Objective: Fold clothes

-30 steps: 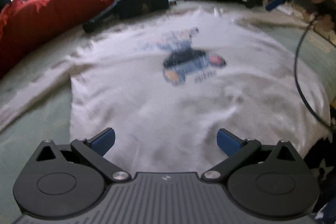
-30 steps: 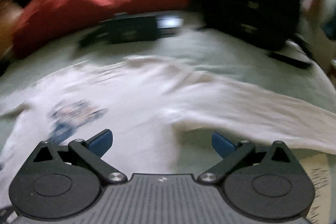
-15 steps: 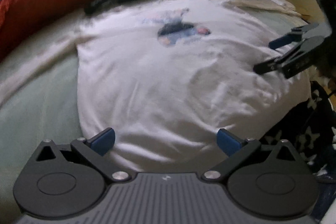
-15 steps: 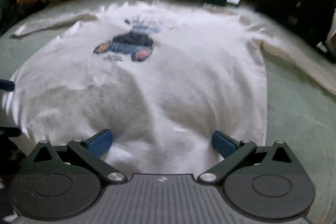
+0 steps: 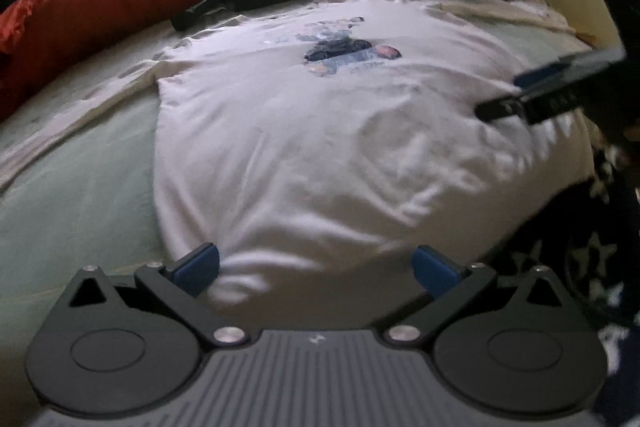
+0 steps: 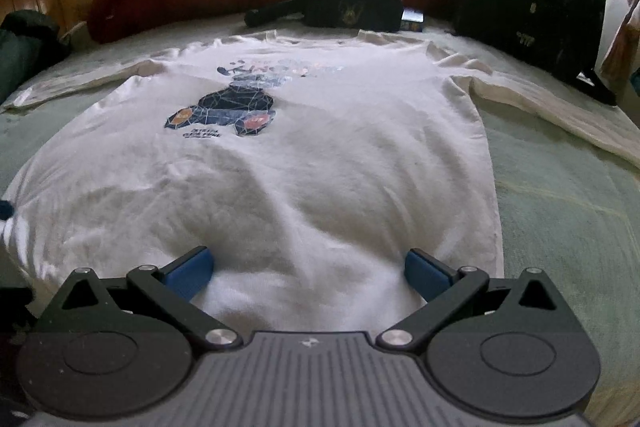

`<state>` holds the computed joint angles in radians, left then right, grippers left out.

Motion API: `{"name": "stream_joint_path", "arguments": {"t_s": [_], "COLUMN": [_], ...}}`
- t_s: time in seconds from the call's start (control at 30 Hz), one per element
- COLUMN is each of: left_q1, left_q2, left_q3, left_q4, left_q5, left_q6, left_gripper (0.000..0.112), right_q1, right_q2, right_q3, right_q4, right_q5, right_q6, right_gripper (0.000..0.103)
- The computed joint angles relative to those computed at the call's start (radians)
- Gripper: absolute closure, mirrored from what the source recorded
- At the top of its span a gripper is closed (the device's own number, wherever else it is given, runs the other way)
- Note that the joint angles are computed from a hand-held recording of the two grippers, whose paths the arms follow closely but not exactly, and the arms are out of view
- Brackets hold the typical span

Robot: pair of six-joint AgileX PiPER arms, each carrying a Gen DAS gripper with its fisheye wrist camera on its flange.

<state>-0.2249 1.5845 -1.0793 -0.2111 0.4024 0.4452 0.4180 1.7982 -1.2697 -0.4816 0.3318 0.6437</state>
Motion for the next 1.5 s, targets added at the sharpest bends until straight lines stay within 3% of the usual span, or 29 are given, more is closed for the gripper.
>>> {"name": "stream_joint_path", "arguments": {"t_s": [0.13,0.3,0.47,0.53,0.6,0.67,0.77,0.87,0.97,1.13,1.27,1.4,1.5], "left_q1": [-0.009,-0.037,-0.059,-0.058,-0.059,-0.057,-0.056,-0.041,-0.048,-0.009,0.019,0.029,0.055], "left_q2": [-0.019,0.034,0.119,0.103,0.107,0.117,0.137,0.173,0.155,0.17,0.212,0.191,0.178], "left_q3": [-0.016,-0.077,-0.104,-0.054,-0.093,-0.141,-0.182,-0.207,-0.128,-0.223,-0.282,-0.199,-0.216], "left_q4": [0.048,0.028,0.1,0.071,0.091,0.09,0.077,-0.036,-0.075,-0.122,-0.152,-0.254,-0.296], "left_q5": [-0.029,-0.088,-0.068,-0.131,-0.076,-0.033,-0.039,-0.003,-0.099,0.005,0.039,-0.018,0.033], "left_q6": [-0.042,-0.058,-0.196,-0.183,-0.186,-0.185,-0.195,-0.118,-0.024,0.031,0.018,0.171,0.218], "left_gripper": [0.01,0.01,0.01,0.01,0.01,0.01,0.01,0.01,0.01,0.01,0.01,0.01,0.01], "right_q1": [0.013,0.043,0.05,0.06,0.064,0.05,0.029,0.02,0.027,0.014,0.024,0.038,0.038], "right_q2": [-0.009,-0.047,-0.118,-0.14,-0.164,-0.179,-0.194,-0.2,-0.186,-0.154,-0.127,-0.099,-0.084], "right_q3": [0.036,0.074,0.189,0.229,0.262,0.26,0.247,0.236,0.217,0.155,0.104,0.072,0.059], "right_q4": [-0.155,-0.275,-0.333,-0.427,-0.472,-0.38,-0.239,-0.128,-0.08,0.192,0.227,0.23,0.248], "right_q5": [-0.03,-0.007,-0.074,-0.079,-0.089,-0.109,-0.141,-0.162,-0.141,-0.132,-0.123,-0.082,-0.046], "right_q6": [0.167,0.311,0.354,0.44,0.485,0.412,0.306,0.211,0.154,-0.104,-0.133,-0.133,-0.128], "right_gripper": [0.0,0.0,0.0,0.0,0.0,0.0,0.0,0.0,0.0,0.0,0.0,0.0,0.0]}}
